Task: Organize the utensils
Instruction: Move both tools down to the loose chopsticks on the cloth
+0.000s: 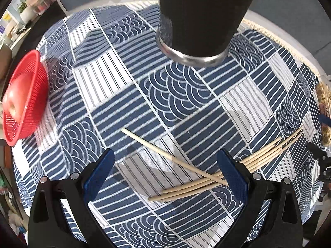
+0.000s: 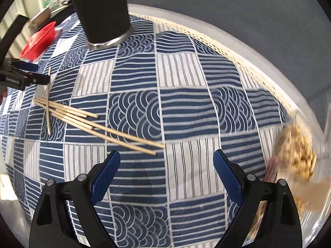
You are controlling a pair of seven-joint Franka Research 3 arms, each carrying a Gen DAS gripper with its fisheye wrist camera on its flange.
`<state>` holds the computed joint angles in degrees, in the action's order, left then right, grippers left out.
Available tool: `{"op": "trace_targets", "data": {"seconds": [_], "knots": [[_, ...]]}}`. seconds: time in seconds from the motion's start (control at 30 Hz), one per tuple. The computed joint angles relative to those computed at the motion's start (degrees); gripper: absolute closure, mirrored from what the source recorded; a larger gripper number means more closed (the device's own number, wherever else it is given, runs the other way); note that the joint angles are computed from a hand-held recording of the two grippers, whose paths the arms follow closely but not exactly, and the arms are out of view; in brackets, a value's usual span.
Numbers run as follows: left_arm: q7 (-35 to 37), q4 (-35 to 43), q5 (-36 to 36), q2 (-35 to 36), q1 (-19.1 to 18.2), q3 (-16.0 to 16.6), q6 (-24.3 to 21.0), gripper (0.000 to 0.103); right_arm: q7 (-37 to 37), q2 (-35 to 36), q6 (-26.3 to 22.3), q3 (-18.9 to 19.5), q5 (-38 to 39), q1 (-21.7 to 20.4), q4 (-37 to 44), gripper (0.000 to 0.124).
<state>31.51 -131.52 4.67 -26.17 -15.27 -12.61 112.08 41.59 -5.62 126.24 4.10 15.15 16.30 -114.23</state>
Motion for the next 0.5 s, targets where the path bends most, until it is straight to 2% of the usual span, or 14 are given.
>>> {"op": "trace_targets", "data": {"seconds": [0.13, 0.37, 0.5], "knots": [[-2.43, 1.21, 0.15, 1.74, 0.64, -0.37, -2.26, 0.006, -5.41, 2.01, -0.56, 0.60, -1.94, 0.86, 2.23, 0.045], [-6.68, 2.46, -0.36, 3.92, 0.95, -0.64, -5.75, 0.006, -13.29, 3.46, -2.19, 1.14, -2.43, 1.93, 3.71, 0.046], [-9.11, 1.59, -2.01, 3.90, 0.67, -0.29, -4.54, 0.006, -14.65, 3.76, -0.49, 1.74, -5.81, 2.61, 2.91, 0.046]]}}
